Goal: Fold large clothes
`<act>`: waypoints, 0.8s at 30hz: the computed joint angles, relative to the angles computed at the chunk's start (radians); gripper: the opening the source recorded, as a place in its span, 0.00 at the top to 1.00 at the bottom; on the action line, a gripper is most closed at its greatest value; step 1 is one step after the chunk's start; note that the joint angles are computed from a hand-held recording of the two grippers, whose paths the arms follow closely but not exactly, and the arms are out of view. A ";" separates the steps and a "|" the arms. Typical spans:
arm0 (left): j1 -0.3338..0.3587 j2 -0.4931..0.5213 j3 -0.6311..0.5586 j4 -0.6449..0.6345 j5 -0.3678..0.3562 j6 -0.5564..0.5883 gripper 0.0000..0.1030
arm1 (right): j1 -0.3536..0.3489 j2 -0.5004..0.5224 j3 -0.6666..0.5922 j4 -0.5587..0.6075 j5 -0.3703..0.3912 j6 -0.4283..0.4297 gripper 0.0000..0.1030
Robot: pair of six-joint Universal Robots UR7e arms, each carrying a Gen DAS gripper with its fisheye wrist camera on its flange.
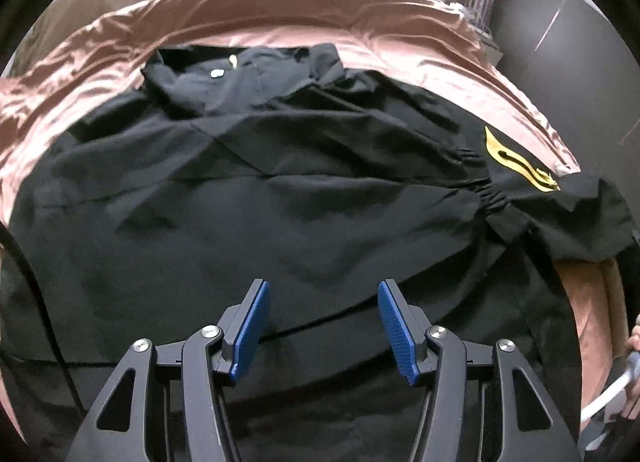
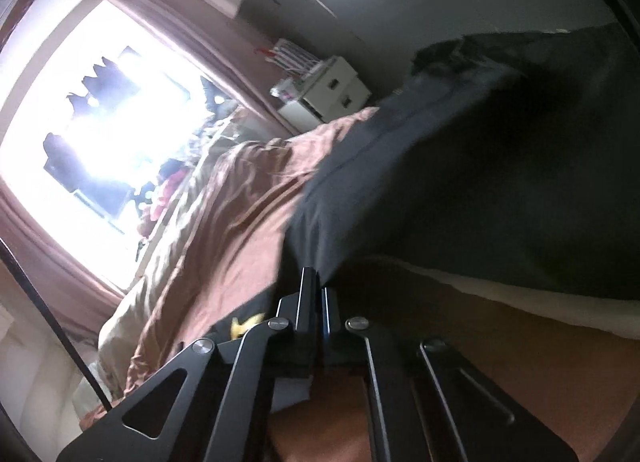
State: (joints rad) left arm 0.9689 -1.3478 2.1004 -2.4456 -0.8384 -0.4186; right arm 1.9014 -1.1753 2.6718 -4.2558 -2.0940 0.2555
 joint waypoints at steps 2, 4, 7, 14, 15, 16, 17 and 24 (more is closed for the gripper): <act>0.003 -0.015 0.015 -0.007 -0.010 -0.006 0.43 | 0.030 0.003 -0.005 -0.018 0.016 -0.027 1.00; -0.001 -0.038 0.030 -0.001 -0.009 -0.014 0.43 | 0.071 0.011 -0.019 -0.021 0.006 -0.055 1.00; -0.015 -0.090 0.050 0.029 0.003 -0.020 0.43 | 0.146 0.026 -0.035 -0.018 0.007 -0.065 1.00; -0.049 -0.253 0.075 0.158 0.050 -0.064 0.43 | 0.278 0.102 -0.107 0.029 0.067 -0.069 1.00; -0.054 -0.274 0.076 0.179 0.058 -0.072 0.43 | 0.291 0.113 -0.116 0.033 0.075 -0.069 1.00; -0.059 -0.299 0.077 0.203 0.065 -0.080 0.43 | 0.306 0.129 -0.128 0.036 0.084 -0.066 1.00; -0.065 -0.328 0.079 0.231 0.072 -0.091 0.43 | 0.323 0.144 -0.142 0.044 0.093 -0.063 1.00; -0.096 -0.490 0.093 0.405 0.117 -0.160 0.43 | 0.367 0.224 -0.202 0.096 0.181 -0.058 1.00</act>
